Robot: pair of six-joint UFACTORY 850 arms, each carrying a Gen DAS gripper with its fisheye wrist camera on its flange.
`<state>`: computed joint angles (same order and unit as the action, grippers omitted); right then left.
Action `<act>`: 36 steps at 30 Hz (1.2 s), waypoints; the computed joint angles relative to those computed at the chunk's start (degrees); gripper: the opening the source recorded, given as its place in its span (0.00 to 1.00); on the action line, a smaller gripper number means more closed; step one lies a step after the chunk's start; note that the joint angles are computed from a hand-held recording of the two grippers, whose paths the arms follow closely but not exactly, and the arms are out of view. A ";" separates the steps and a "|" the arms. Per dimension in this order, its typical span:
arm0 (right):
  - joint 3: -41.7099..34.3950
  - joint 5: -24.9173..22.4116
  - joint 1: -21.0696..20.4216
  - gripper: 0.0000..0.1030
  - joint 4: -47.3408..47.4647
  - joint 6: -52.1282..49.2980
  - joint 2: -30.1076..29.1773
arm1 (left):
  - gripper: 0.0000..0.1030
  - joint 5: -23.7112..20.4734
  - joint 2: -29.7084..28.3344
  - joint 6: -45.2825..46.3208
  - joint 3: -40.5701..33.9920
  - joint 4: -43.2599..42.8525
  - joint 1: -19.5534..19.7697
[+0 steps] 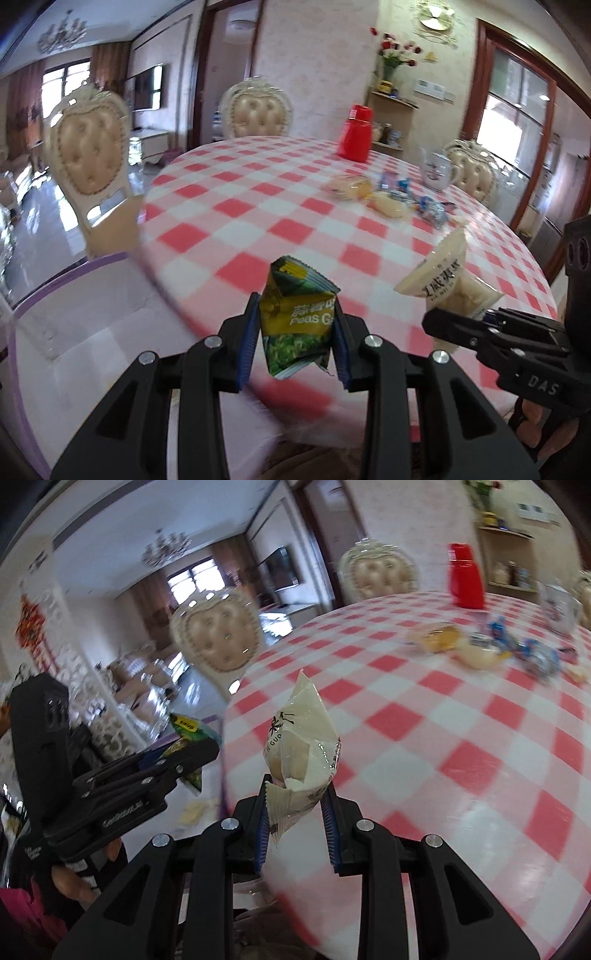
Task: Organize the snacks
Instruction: 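Carry both bags to the plastic box and open both grippers, then return both grippers over the table toward the remaining snacks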
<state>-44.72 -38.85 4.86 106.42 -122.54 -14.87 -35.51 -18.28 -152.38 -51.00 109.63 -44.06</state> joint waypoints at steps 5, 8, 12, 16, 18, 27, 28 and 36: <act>-1.08 1.55 5.40 0.25 -3.41 0.93 -0.88 | 0.34 -2.29 4.92 -0.19 6.79 -3.05 2.23; -1.94 2.62 9.05 0.25 -6.11 1.59 -1.54 | 0.34 -4.56 6.95 2.41 9.31 -7.30 3.33; -2.81 3.18 13.23 0.26 -10.55 3.62 -2.68 | 0.36 -5.32 8.38 3.99 11.06 -11.31 5.57; -3.55 2.67 15.36 0.34 -15.38 6.26 -3.88 | 0.80 -6.87 9.30 5.29 11.83 -16.65 6.68; -3.33 1.52 14.48 0.37 -14.86 6.42 -3.79 | 0.82 -8.83 9.55 4.03 11.97 -17.56 6.27; -3.02 -2.42 3.05 0.50 -9.62 6.10 -3.38 | 0.95 -3.56 5.69 5.55 5.97 -16.66 4.97; -2.84 -2.77 1.14 0.50 -8.52 5.80 -3.39 | 0.95 -1.37 4.82 5.32 4.41 -15.60 4.88; -5.29 0.45 -10.18 0.71 3.47 3.01 -5.65 | 0.98 12.24 -11.91 8.07 -20.35 -7.74 4.68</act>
